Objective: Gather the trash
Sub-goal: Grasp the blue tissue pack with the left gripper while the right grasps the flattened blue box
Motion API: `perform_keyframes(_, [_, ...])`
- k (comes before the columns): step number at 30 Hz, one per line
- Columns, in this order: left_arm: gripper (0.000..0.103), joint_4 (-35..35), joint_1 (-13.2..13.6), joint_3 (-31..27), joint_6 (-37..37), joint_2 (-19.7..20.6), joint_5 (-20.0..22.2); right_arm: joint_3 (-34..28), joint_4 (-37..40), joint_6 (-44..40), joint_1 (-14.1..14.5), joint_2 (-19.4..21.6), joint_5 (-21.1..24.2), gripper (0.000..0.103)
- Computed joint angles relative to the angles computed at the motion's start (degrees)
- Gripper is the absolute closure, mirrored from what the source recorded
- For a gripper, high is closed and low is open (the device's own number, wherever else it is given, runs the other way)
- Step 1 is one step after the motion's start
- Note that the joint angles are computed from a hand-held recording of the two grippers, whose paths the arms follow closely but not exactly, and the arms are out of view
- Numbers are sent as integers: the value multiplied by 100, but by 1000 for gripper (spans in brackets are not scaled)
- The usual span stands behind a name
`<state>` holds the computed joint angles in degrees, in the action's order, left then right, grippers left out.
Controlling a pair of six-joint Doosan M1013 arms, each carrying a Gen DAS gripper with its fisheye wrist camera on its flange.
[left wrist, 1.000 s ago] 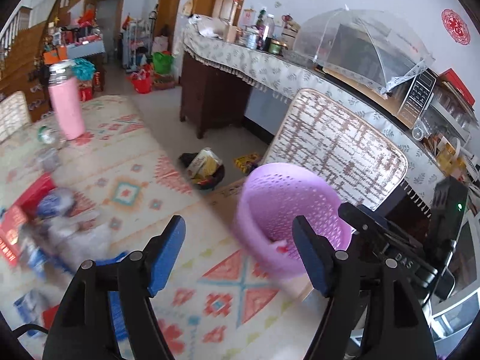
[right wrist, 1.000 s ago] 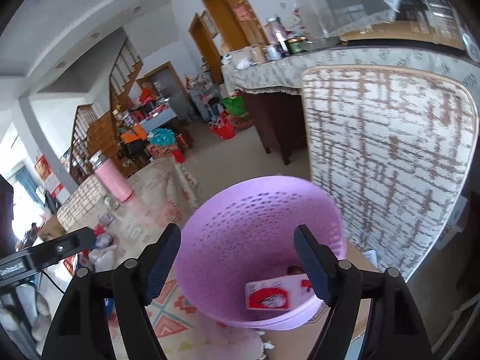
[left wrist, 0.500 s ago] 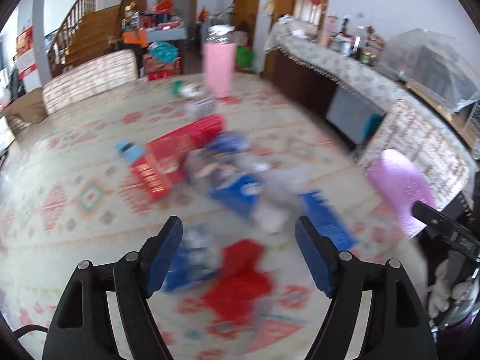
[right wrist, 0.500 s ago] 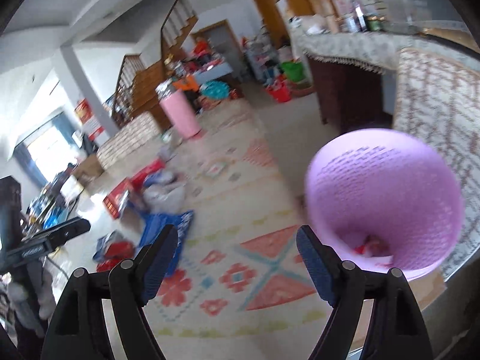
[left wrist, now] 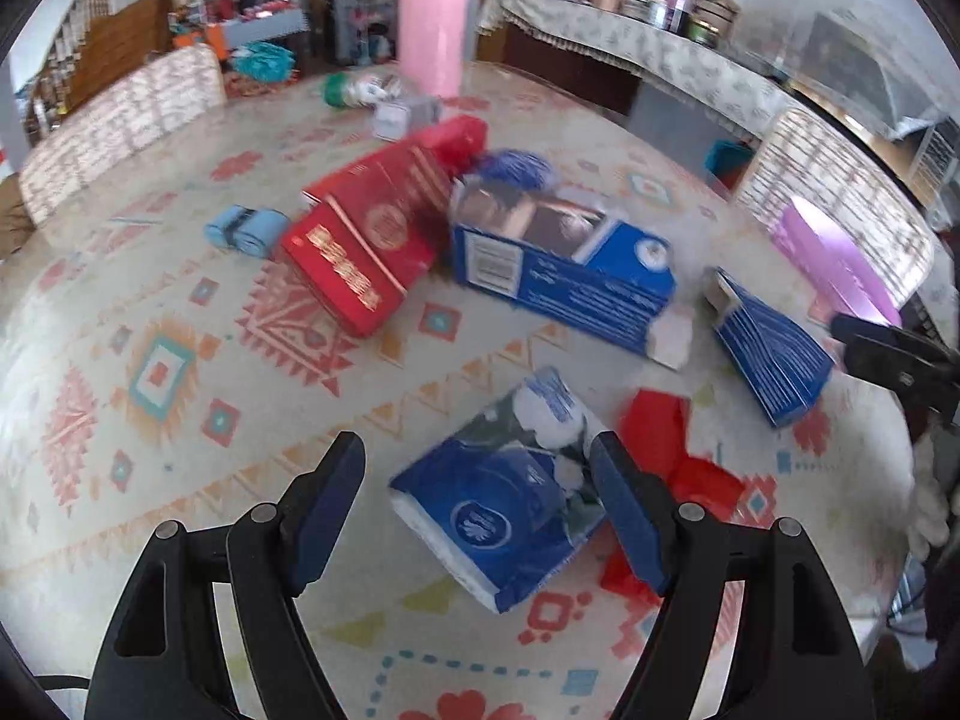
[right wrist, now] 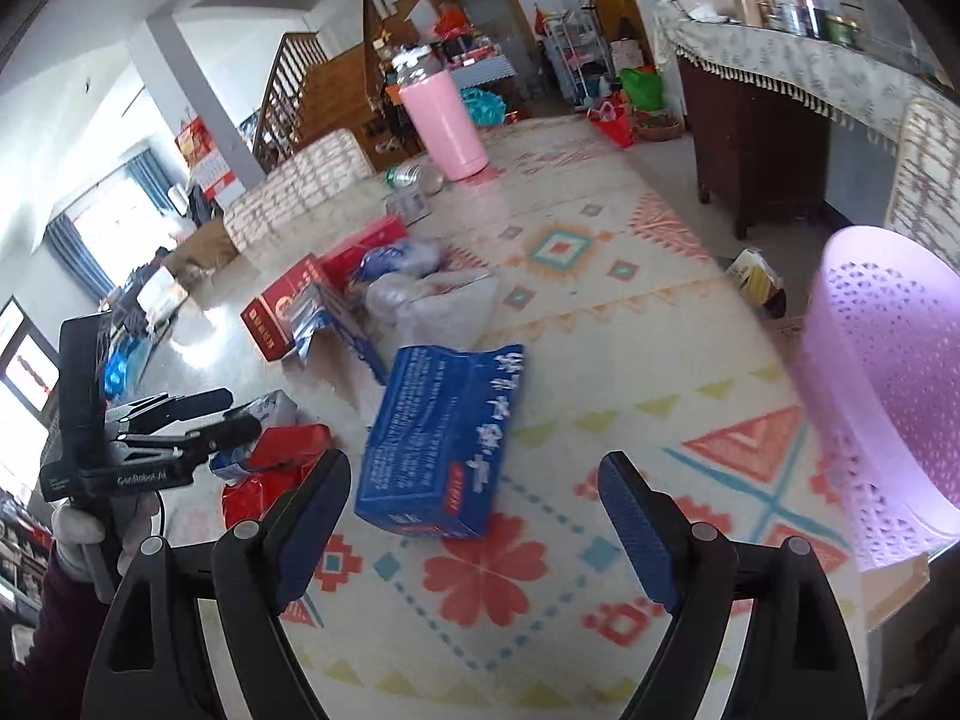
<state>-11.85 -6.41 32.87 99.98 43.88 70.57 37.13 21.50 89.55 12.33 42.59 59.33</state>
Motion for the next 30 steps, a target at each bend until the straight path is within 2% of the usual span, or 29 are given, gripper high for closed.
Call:
perform_keyframes(3, [27,-252,28,84,300,-44,91,-392,-183,97,74,228,293,14])
perform_keyframes(7, [27,-230,-30,183,591,-104,81,-936,-341,227,163,545,698,14])
perform_keyframes(12, [27,328,-113,308,713,-196,-298,-1345,-565,302,249,773,973,14])
perform_keyframes(14, [26,441,-133,259,930,-164,-323,-1463,-647,354,270,836,1071,14])
perform_keyframes(18, [26,379,-154,102,1342,-76,-207,-1586,-850,376,313,892,1136,14])
perform_keyframes(23, [26,185,-167,-238,1512,122,185,-1866,-1190,393,391,1025,1329,15])
perform_keyframes(25, [26,217,-182,-276,1554,159,327,-1848,-1282,357,413,1016,1314,20])
perform_keyframes(27, [26,207,-181,-64,1633,61,217,-1825,-1402,323,434,1003,1303,28])
perform_keyframes(28, [26,161,-167,-96,1601,74,309,-1789,-1464,302,441,983,1280,36])
perform_keyframes(30, [26,115,-140,-98,1428,74,343,-1700,-1405,276,414,939,1224,39])
